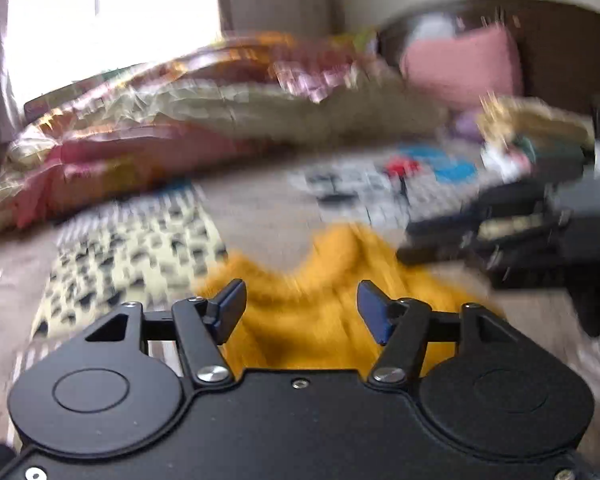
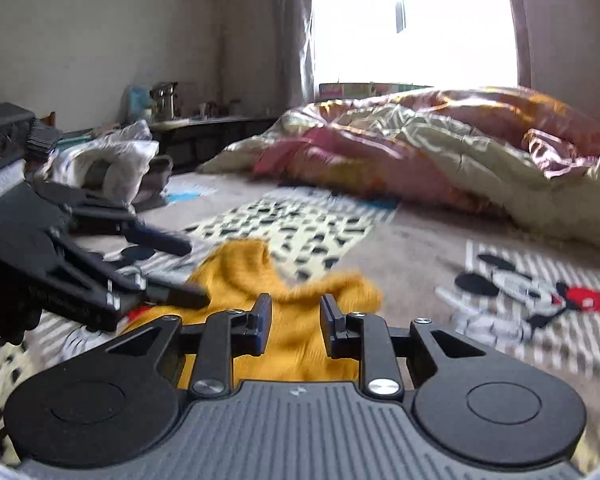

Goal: Fold clothes

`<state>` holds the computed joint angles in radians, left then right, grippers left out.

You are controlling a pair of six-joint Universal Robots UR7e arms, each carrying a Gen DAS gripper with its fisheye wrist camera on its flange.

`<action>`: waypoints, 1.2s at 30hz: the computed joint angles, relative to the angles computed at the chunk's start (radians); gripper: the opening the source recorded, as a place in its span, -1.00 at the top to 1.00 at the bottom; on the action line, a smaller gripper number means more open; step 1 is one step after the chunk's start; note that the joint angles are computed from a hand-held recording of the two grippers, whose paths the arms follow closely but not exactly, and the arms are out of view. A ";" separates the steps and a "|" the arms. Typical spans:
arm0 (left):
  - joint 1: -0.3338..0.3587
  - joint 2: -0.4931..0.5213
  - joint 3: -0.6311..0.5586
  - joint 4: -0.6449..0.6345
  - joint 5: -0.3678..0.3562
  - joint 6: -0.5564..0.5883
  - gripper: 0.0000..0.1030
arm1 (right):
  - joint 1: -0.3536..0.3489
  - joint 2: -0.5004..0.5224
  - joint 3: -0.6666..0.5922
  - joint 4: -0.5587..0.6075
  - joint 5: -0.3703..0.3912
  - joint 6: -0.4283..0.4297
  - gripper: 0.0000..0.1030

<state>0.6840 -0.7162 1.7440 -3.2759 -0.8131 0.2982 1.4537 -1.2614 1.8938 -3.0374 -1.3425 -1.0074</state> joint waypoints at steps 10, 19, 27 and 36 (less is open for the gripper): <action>0.128 0.079 -0.093 0.111 -0.111 -0.129 -0.41 | -0.022 0.180 -0.132 0.038 -0.076 0.099 0.11; 0.067 0.026 -0.072 0.125 -0.070 -0.259 -0.46 | 0.017 0.071 -0.056 0.007 -0.143 0.206 -0.05; 0.017 -0.061 0.149 -0.123 -0.030 -0.719 -0.52 | -0.086 -0.060 0.033 0.102 -0.019 0.624 -0.48; 0.073 -0.007 0.193 -0.259 -0.125 -1.015 -0.55 | -0.136 0.008 -0.009 0.209 0.103 0.759 -0.65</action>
